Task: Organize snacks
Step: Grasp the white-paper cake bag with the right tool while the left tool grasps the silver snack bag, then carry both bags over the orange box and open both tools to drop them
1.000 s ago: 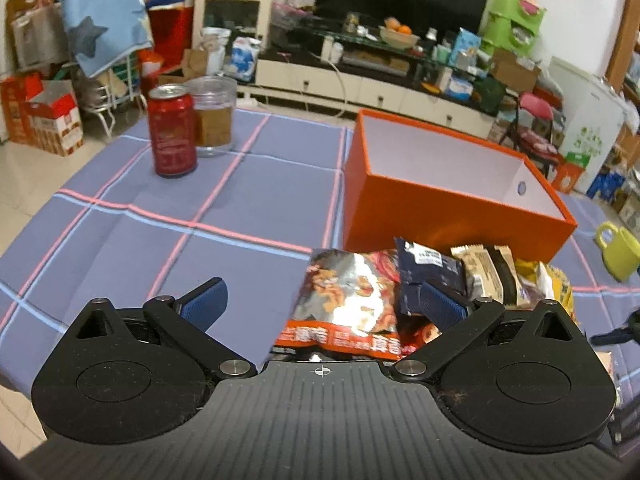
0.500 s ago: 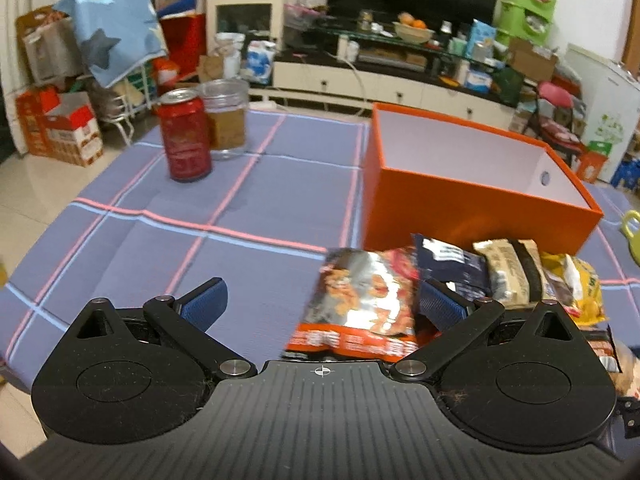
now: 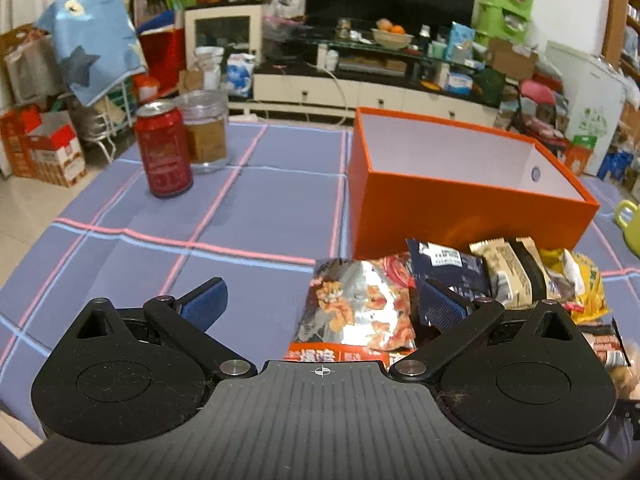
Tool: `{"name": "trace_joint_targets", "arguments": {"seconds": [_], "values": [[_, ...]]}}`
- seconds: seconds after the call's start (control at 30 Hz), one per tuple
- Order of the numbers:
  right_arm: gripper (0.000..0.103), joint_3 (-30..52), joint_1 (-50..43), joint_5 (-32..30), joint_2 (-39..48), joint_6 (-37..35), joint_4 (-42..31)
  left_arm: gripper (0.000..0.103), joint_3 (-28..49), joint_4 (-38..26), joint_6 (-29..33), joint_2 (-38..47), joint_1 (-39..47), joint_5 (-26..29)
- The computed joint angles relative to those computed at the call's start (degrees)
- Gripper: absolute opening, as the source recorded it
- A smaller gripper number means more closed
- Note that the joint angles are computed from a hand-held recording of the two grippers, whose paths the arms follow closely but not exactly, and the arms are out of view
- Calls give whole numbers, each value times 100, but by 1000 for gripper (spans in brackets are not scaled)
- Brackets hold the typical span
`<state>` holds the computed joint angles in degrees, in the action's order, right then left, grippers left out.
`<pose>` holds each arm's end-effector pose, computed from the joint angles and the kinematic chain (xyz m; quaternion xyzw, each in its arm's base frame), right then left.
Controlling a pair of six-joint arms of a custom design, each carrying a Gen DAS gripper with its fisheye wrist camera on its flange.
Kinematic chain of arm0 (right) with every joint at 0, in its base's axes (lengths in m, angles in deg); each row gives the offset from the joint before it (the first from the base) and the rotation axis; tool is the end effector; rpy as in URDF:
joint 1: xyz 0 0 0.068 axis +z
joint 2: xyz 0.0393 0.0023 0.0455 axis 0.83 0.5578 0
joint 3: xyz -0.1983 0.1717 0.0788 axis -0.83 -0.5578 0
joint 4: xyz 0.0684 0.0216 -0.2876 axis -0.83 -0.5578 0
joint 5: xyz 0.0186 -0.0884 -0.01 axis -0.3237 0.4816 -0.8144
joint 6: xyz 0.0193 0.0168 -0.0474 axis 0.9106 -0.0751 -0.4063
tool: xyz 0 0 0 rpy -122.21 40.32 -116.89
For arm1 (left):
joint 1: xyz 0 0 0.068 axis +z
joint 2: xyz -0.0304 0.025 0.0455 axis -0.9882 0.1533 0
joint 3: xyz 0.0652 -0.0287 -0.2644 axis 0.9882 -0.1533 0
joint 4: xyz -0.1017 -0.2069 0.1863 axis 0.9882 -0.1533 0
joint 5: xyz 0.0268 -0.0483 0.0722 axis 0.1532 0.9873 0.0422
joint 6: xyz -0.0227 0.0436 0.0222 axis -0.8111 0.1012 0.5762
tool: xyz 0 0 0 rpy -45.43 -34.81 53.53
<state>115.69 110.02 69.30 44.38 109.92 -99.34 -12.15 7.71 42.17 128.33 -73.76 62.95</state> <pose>0.1415 0.1699 0.1785 -0.0849 0.9499 0.0222 0.2999 0.1946 0.0202 0.2175 -0.0223 0.9055 -0.0343 0.4223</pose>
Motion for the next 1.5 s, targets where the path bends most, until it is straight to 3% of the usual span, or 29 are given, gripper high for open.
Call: {"name": "trace_joint_targets", "arguments": {"seconds": [0.2,0.33,0.4,0.5,0.57,0.67,1.03,1.07,1.1,1.23,1.5], "values": [[90,49,-16,-68,97,-86,80,90,417,-275,-156,947,366,896],[87,-28,-19,-60,44,-153,178,89,511,-374,-28,1208,195,670],[73,-18,13,9,14,-166,174,84,519,-430,36,1258,107,504],[71,48,62,47,39,-194,102,72,481,-496,115,1253,65,441],[70,71,44,-22,23,-160,72,56,467,-527,133,1206,62,500],[70,81,63,-4,39,-126,66,48,432,-486,106,1094,-9,432],[77,154,66,128,202,90,-42,39,437,-524,-68,864,-1,479],[75,166,77,145,218,117,-54,39,454,-535,-61,853,-4,476],[66,158,129,201,199,135,-42,39,456,-534,-39,843,4,488],[57,185,274,334,165,209,-46,39,461,-586,-11,745,28,508],[57,334,1067,1555,-425,834,-826,37,392,-822,152,180,176,620]]}}
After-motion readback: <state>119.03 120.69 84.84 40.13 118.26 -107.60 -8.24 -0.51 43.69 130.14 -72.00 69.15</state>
